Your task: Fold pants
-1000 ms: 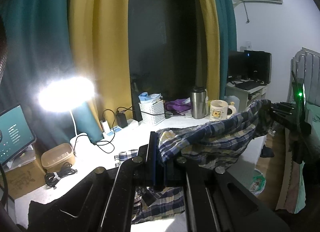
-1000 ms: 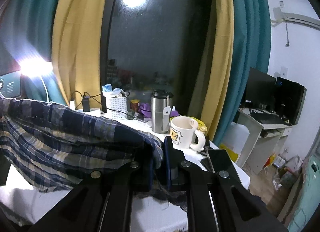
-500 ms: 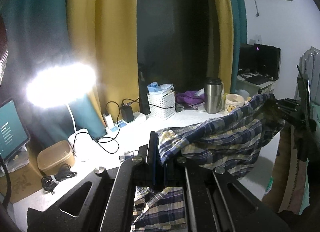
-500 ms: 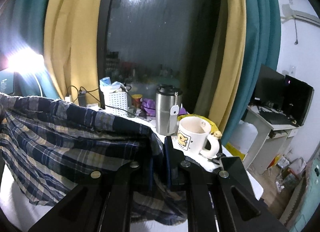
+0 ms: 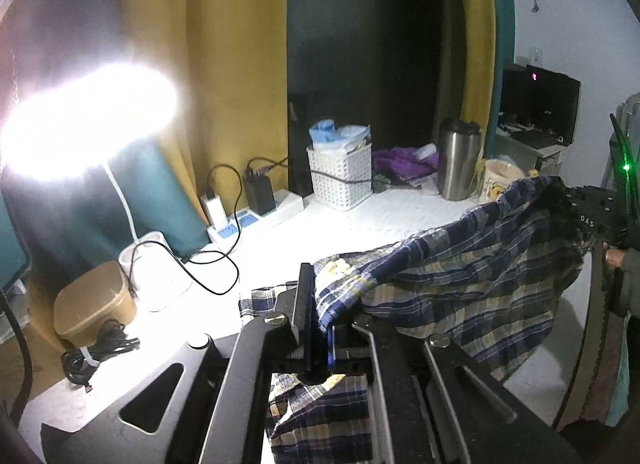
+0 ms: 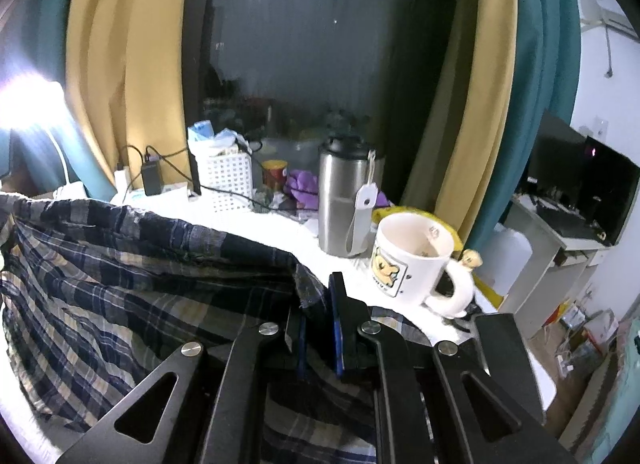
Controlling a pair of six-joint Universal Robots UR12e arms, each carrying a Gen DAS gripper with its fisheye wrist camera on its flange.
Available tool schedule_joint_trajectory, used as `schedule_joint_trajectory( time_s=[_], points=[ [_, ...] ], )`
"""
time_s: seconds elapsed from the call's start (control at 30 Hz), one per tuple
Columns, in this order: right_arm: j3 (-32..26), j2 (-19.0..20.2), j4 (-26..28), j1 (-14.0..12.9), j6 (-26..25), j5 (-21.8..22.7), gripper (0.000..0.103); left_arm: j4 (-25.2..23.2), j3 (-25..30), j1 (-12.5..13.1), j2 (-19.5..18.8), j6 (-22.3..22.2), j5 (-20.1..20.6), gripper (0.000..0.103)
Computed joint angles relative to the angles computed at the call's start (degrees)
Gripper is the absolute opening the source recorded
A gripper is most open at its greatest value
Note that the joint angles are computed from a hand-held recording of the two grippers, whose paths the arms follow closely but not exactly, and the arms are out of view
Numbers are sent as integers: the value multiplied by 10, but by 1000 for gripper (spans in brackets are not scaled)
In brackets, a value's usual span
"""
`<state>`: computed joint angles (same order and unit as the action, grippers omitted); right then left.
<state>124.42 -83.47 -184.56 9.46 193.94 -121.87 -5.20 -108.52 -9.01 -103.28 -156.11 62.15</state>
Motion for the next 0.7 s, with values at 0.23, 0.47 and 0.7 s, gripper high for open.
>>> schedule_joint_trajectory(
  time_s=[0.23,0.47,0.7],
  points=[
    [-18,29,16,-22,3,34,10,-41,34,-10,-33,-4,24,4],
    [-38,56,37,-43,-1,69,10,-78,70,-20,-69,-3,55,4],
    [-60,81,65,-53,0,96,10,-118,99,-23,-97,-8,80,6]
  ],
)
